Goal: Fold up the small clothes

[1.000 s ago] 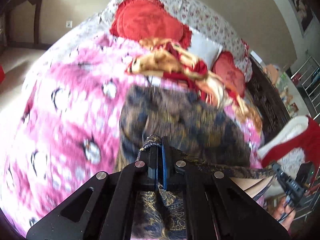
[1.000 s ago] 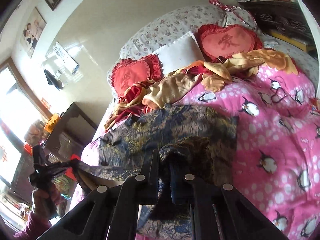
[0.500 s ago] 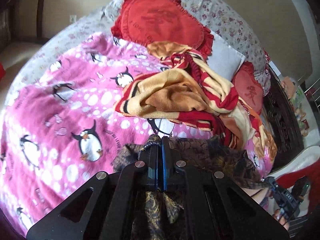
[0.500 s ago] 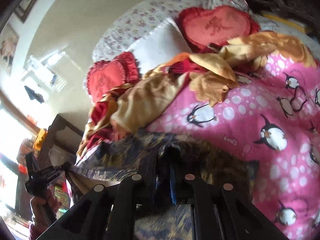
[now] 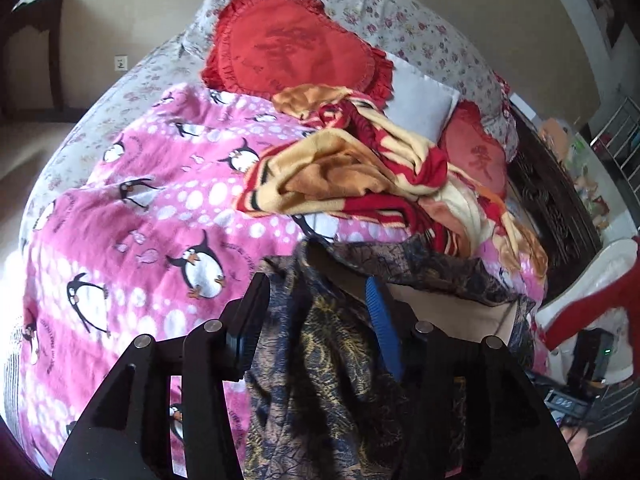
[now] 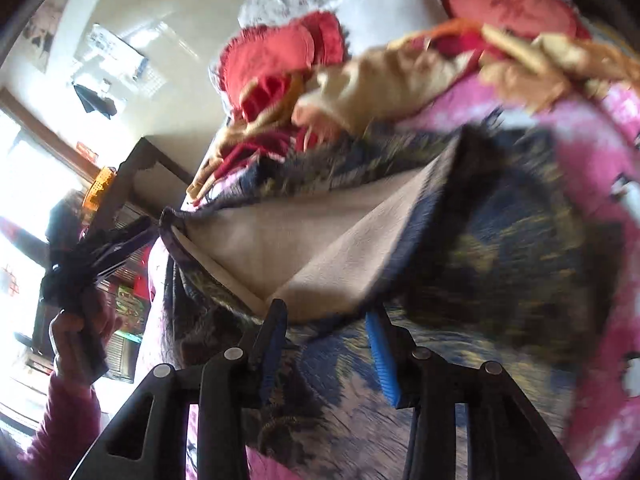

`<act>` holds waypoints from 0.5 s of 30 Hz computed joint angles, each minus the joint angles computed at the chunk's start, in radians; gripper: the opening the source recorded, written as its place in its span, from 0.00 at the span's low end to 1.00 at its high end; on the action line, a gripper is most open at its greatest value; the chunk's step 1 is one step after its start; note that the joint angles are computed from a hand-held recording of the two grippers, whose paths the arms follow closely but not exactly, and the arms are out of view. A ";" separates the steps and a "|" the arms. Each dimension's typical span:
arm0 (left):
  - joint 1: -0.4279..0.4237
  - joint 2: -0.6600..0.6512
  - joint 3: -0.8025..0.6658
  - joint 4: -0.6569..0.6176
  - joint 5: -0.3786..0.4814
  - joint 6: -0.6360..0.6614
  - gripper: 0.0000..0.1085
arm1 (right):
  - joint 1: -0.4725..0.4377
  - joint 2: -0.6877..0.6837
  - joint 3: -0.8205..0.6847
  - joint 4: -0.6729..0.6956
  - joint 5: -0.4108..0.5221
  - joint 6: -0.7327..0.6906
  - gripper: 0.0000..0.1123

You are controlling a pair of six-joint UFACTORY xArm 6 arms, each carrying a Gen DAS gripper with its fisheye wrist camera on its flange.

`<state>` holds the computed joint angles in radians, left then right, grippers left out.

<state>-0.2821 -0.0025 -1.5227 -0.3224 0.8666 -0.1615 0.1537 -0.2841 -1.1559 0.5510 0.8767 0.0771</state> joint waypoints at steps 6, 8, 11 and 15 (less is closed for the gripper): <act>0.020 -0.032 0.035 -0.027 -0.007 0.017 0.46 | 0.029 0.106 -0.066 0.109 -0.103 -0.058 0.03; 0.016 -0.037 0.048 -0.040 -0.015 0.033 0.46 | 0.038 0.143 -0.108 0.144 -0.168 -0.063 0.02; 0.005 -0.035 0.061 -0.049 -0.024 0.041 0.46 | 0.038 0.226 -0.197 0.101 -0.247 -0.002 0.02; -0.016 -0.025 0.074 -0.047 -0.024 0.042 0.46 | 0.025 0.310 -0.235 0.033 -0.335 0.112 0.02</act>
<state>-0.2984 -0.0276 -1.4491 -0.3695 0.8431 -0.1199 0.1784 0.0259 -1.3913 0.5838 0.5414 0.1895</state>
